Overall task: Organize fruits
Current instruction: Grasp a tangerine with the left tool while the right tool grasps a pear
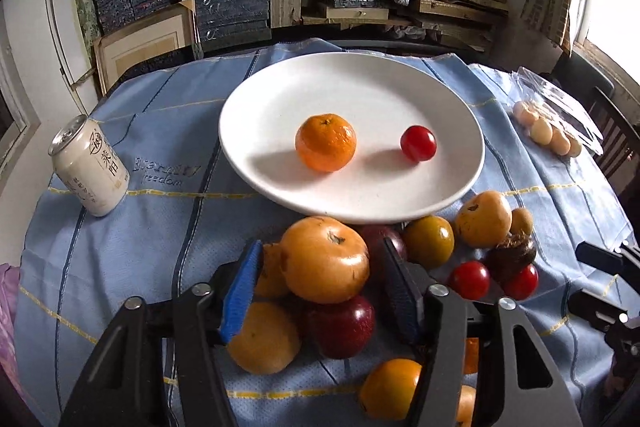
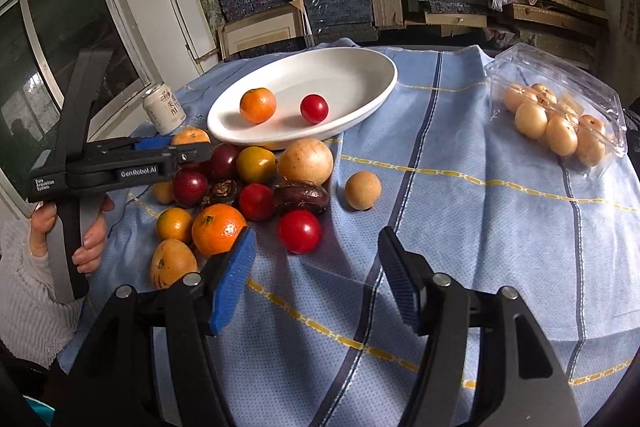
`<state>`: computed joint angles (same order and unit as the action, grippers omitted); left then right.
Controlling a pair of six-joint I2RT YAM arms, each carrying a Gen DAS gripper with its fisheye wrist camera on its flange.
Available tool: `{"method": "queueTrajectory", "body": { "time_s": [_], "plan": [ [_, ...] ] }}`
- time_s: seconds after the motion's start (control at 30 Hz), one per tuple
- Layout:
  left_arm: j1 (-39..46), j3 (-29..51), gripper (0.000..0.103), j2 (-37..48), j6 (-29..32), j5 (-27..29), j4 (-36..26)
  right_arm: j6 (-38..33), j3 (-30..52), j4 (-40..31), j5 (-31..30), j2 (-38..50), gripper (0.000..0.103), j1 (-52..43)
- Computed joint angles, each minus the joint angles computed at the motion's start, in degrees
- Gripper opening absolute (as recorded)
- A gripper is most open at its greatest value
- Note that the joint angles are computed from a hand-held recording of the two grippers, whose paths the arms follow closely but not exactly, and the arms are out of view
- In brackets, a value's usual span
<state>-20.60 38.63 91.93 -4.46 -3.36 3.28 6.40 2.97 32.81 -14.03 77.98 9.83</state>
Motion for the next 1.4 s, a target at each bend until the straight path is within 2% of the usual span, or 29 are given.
{"method": "queueTrajectory", "body": {
  "time_s": [0.1,0.3,0.37,0.63,0.83,0.97,1.23,1.4],
  "plan": [
    [0.89,0.64,0.049,0.16,0.04,2.01,-0.41,-0.29,0.55,0.31,0.11,1.1,0.062,-0.2],
    [0.64,-0.15,0.049,-0.13,0.33,2.17,0.44,-0.57,1.93,-1.97,1.02,-0.08,0.062,0.24],
    [0.61,-0.2,0.045,-0.14,0.39,1.76,0.56,-0.62,2.61,-2.7,1.52,-0.13,0.062,0.67],
    [1.29,-1.65,0.045,-0.92,0.77,3.12,2.15,-3.08,8.84,-6.31,7.04,1.96,0.062,5.23],
    [1.91,-2.9,0.045,-1.97,0.72,3.79,2.94,-5.68,14.51,-6.47,10.55,8.41,0.061,8.54],
    [2.82,-3.59,0.045,-2.84,0.56,4.82,3.45,-6.99,19.54,-7.48,8.6,15.21,0.05,7.33],
    [3.84,-4.11,0.045,-4.57,0.63,6.83,3.55,-7.02,26.17,-8.12,7.09,24.64,0.05,7.58],
    [3.81,-4.11,0.045,-4.71,0.6,7.06,3.46,-7.22,28.12,-7.93,4.46,27.54,0.045,6.72]
  ]
}}
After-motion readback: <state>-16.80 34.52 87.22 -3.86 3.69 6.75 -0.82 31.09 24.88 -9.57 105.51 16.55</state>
